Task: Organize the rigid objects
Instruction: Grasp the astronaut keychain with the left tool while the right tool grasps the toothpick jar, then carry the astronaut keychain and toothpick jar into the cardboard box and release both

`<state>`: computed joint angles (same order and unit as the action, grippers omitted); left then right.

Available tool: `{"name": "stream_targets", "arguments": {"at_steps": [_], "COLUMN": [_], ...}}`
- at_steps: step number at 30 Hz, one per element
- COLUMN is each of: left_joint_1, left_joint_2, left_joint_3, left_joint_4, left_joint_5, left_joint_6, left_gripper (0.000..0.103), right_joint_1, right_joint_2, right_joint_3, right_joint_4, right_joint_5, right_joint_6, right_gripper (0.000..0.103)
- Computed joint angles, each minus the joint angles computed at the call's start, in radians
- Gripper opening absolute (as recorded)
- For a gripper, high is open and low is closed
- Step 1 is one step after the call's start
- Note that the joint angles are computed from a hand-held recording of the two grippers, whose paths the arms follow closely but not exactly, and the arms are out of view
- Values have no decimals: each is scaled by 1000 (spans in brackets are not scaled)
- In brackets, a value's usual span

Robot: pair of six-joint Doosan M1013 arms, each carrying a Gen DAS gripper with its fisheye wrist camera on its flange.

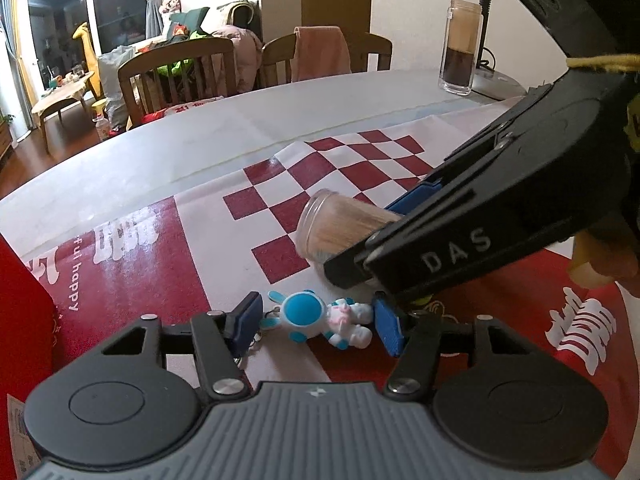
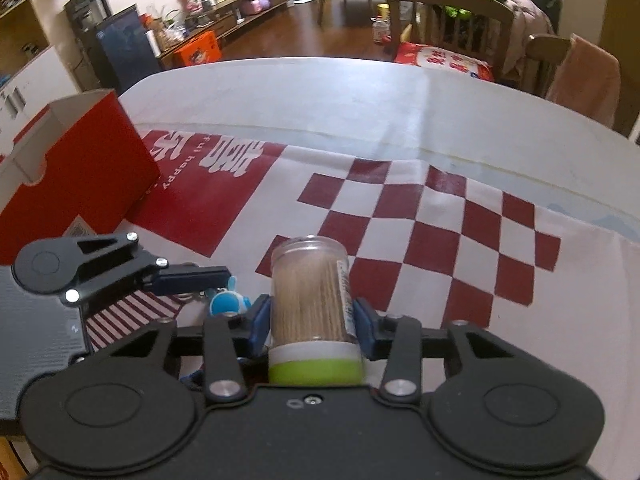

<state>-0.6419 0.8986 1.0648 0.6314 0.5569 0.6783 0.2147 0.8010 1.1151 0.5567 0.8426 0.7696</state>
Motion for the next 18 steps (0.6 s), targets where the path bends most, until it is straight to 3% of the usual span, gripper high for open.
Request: {"name": "stream_targets", "arguments": {"at_steps": [18], "left_joint_1": [-24], "left_joint_2": [-89], "left_joint_3": [93], "left_joint_4": [57], "left_joint_5": [8], "left_joint_6": [-176], "left_gripper": [59], "right_joint_1": [-9], "right_joint_2": [-131], "right_joint_3": [138], "right_joint_4": [-4], "right_joint_5": [-87], "right_joint_6": [41], "right_gripper": [42]}}
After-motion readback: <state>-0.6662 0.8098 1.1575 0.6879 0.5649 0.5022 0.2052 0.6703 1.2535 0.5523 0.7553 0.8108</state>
